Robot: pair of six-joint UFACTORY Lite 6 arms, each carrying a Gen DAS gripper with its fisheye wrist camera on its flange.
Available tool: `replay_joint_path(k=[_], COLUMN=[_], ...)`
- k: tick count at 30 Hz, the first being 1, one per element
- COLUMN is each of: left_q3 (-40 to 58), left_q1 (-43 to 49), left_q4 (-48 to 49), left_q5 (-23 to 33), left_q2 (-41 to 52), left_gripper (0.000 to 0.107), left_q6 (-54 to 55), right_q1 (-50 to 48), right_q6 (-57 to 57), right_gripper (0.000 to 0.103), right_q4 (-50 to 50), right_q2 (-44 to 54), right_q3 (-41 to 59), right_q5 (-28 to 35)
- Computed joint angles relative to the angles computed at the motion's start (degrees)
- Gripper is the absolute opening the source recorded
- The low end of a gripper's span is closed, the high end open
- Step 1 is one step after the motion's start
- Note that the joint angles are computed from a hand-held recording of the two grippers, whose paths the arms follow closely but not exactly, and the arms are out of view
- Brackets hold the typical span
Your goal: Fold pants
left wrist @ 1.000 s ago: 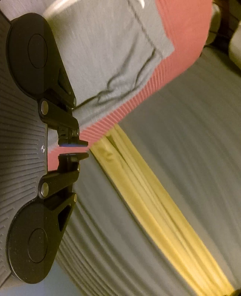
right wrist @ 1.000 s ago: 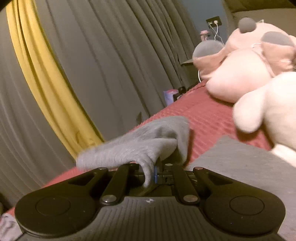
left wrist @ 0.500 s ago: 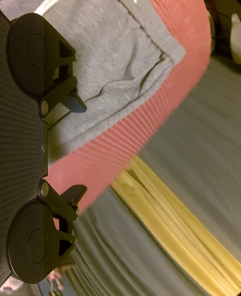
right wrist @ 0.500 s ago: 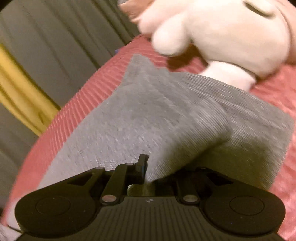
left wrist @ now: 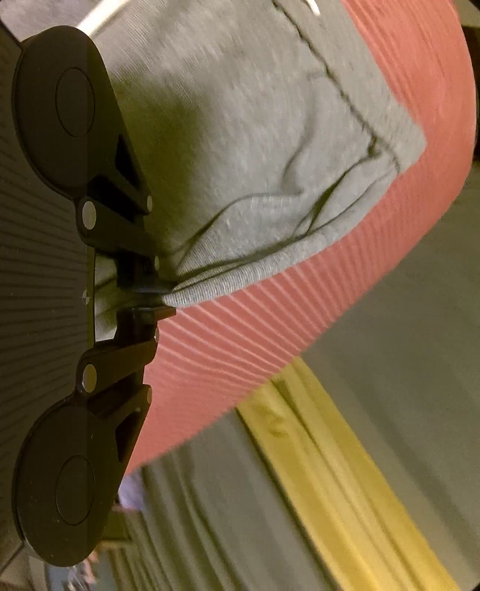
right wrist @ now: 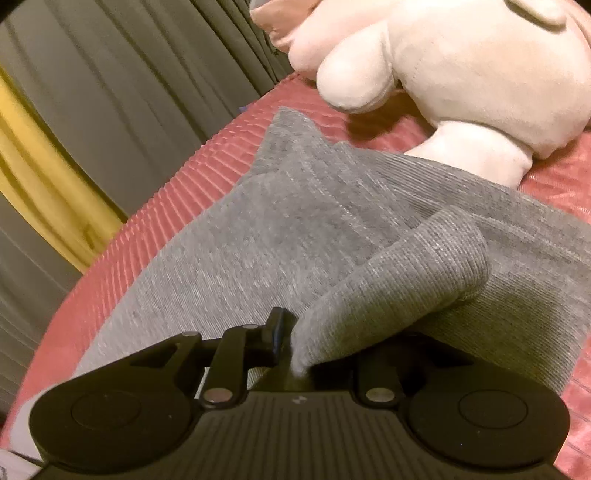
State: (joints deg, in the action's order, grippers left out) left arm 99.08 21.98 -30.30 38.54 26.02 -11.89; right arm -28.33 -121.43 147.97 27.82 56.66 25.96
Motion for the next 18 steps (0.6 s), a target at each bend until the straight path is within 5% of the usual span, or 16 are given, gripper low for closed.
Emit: replay_joint_path(k=[4, 11, 14, 18], left_q3=[-23.5, -53.6, -62.6, -68.7], left_q1=[8.0, 38.7, 53.8, 58.8], left_q4=[-18.2, -25.6, -23.5, -20.4], left_q5=[-0.3, 26.3, 37.0, 33.5], left_q2=[-23.3, -64.2, -69.4, -70.8], left_gripper=[0.007, 0.008, 0.013, 0.021], left_q6=[18.7, 36.9, 44.2, 48.3], right_q1=[-5.1, -12.1, -15.5, -16.8], right_q6=[17.5, 17.1, 18.7, 26.2], right_gripper=[0.010, 0.008, 0.008, 0.008], right_q4=[-14.5, -16.6, -18.8, -27.0], right_q2=[-0.1, -14.3, -18.5, -17.4], right_q3=[0.1, -10.4, -12.6, -10.3], right_q5=[4.2, 10.9, 11.2, 6.2])
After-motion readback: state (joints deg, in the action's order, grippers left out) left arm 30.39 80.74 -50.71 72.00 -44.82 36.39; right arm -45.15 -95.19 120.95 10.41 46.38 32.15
